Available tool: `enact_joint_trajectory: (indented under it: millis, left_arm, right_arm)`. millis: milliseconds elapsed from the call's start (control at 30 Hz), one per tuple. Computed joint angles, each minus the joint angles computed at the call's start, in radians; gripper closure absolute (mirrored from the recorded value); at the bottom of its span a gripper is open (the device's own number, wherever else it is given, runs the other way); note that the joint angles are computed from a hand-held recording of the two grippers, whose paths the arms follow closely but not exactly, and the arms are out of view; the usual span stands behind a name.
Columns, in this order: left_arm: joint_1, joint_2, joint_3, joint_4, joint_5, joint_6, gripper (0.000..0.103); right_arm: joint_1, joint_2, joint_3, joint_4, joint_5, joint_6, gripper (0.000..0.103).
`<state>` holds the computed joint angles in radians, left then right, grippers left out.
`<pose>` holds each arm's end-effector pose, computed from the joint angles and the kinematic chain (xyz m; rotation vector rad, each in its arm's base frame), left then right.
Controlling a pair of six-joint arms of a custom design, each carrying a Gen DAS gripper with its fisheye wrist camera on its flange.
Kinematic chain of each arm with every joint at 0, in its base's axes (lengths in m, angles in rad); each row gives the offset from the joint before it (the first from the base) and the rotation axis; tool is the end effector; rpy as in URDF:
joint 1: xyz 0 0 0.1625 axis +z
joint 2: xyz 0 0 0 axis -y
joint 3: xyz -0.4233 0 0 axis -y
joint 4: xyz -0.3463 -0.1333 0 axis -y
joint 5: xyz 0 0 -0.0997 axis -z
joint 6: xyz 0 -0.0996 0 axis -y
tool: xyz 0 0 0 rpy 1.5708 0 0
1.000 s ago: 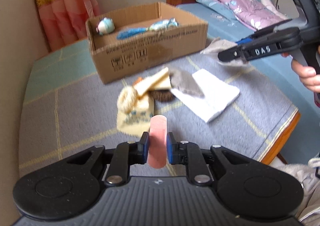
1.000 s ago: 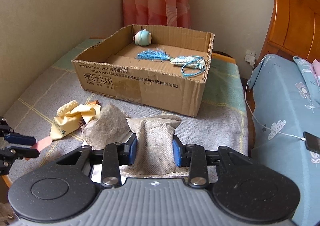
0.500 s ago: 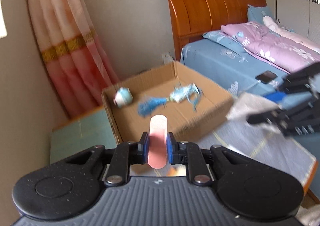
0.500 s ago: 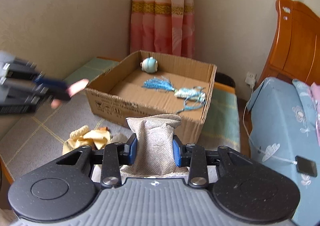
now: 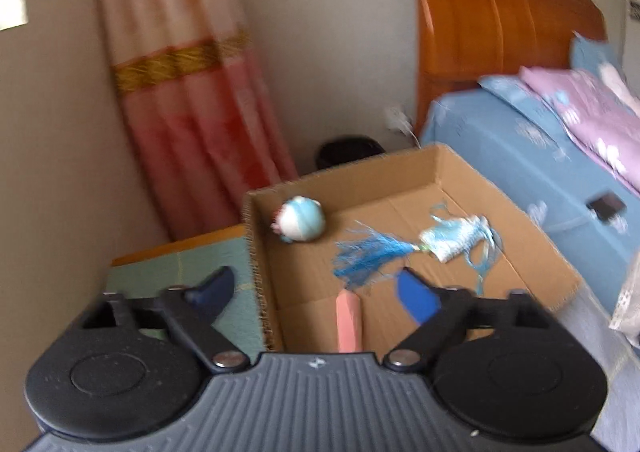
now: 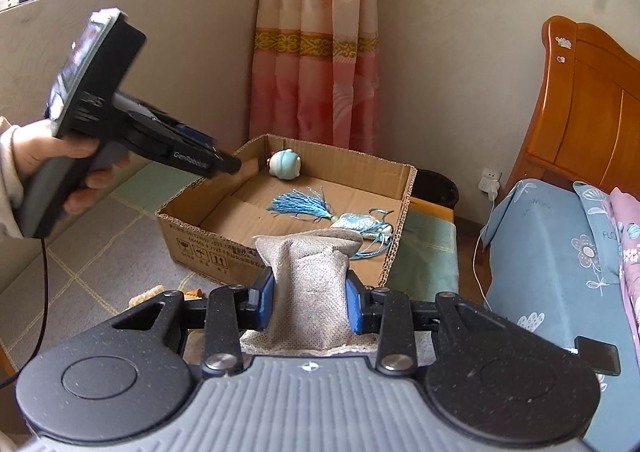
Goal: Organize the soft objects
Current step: 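Carry the nail file into the box and open the left tool while the right tool lifts the pouch, then lower the grey pouch into the box and open the right tool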
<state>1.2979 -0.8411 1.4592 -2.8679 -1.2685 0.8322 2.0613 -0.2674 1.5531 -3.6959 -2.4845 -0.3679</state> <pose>-0.0322 -0.7197 0.2660 1.2303 2.2585 -0.7638 0.3389 -0.5191 -0.0244 0.4536 -2.0943 0.9953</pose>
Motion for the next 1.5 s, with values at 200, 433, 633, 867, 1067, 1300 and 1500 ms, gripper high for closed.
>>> enact_joint_trajectory:
  millis: [200,433,633,867,1067,1300,1500]
  left_arm:
    - [0.021,-0.103,0.101,-0.003,-0.042,-0.029,0.006]
    - [0.016,-0.218,0.278,-0.107,-0.011,-0.002,0.002]
    - [0.025,-0.274,0.363,-0.178,0.005,-0.005,0.002]
    - [0.056,-0.317,0.401,-0.173,-0.002,-0.073,0.002]
    - [0.061,-0.321,0.407,-0.187,0.020,-0.086,0.002]
    - [0.066,-0.327,0.408,-0.191,0.021,-0.088,0.002]
    - [0.070,-0.333,0.411,-0.180,0.017,-0.083,0.002]
  right_arm:
    - [-0.012,-0.008,-0.009,0.025,0.010,0.026,0.063]
    - [-0.035,-0.006,-0.076,0.097,0.027,0.046,0.063]
    - [-0.064,0.003,-0.178,0.190,0.058,0.060,0.063]
    - [-0.113,0.062,-0.408,0.374,0.081,0.035,0.063]
    - [-0.143,0.172,-0.705,0.542,0.067,0.010,0.037]
    - [-0.144,0.218,-0.798,0.549,0.039,-0.004,0.003]
    - [-0.120,0.154,-0.625,0.440,0.042,-0.007,0.003]
